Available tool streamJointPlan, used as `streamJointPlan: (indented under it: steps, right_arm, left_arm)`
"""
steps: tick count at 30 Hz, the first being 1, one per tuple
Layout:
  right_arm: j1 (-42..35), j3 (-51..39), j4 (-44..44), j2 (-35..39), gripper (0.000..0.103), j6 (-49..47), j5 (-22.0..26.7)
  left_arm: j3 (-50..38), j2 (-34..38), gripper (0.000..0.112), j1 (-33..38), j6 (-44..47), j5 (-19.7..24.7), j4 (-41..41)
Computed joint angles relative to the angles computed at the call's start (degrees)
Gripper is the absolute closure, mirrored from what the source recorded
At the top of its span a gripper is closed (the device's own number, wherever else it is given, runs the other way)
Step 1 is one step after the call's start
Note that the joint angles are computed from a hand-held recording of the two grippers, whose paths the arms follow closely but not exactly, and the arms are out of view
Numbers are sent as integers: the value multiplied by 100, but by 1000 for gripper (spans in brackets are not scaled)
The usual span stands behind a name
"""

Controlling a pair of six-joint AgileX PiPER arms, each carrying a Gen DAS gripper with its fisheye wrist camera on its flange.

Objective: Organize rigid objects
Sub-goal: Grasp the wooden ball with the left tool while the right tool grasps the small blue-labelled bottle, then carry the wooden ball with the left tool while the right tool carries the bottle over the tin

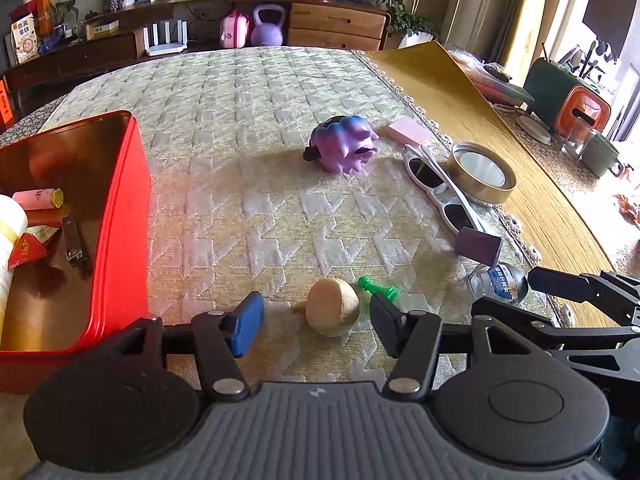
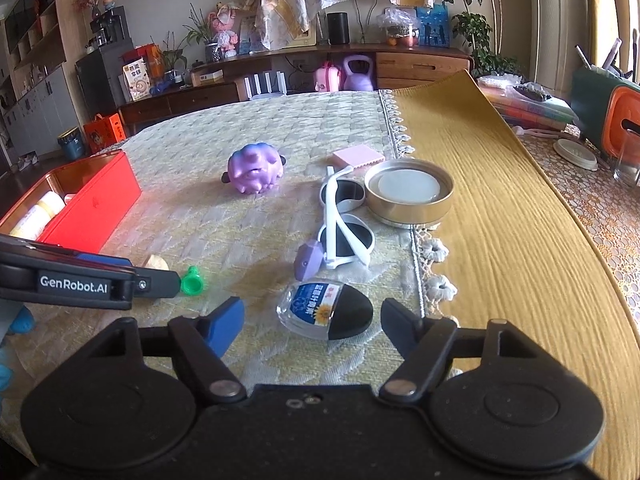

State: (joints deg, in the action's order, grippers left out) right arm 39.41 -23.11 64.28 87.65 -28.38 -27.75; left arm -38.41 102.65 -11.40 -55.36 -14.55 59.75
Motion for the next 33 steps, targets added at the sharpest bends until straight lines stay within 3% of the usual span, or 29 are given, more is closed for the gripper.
streamJointPlan:
  steps: [10,15,26,33]
  right_arm:
    - [120,-159,477,252,49,-304,-235]
    - [217,-166,735,223,49,-475,-318]
    - [895,76,1705,-274,49,-898,-641]
    - [1531,78,2630,-718,49,-1481,-1042]
  left_arm:
    - [30,-15,79,-122,539,55,-453]
    - [77,-63,80,-235,1144,179,-980]
    - [313,-327,85,-71,398,108,-182]
    - [577,-731,85,179,-548,15,808]
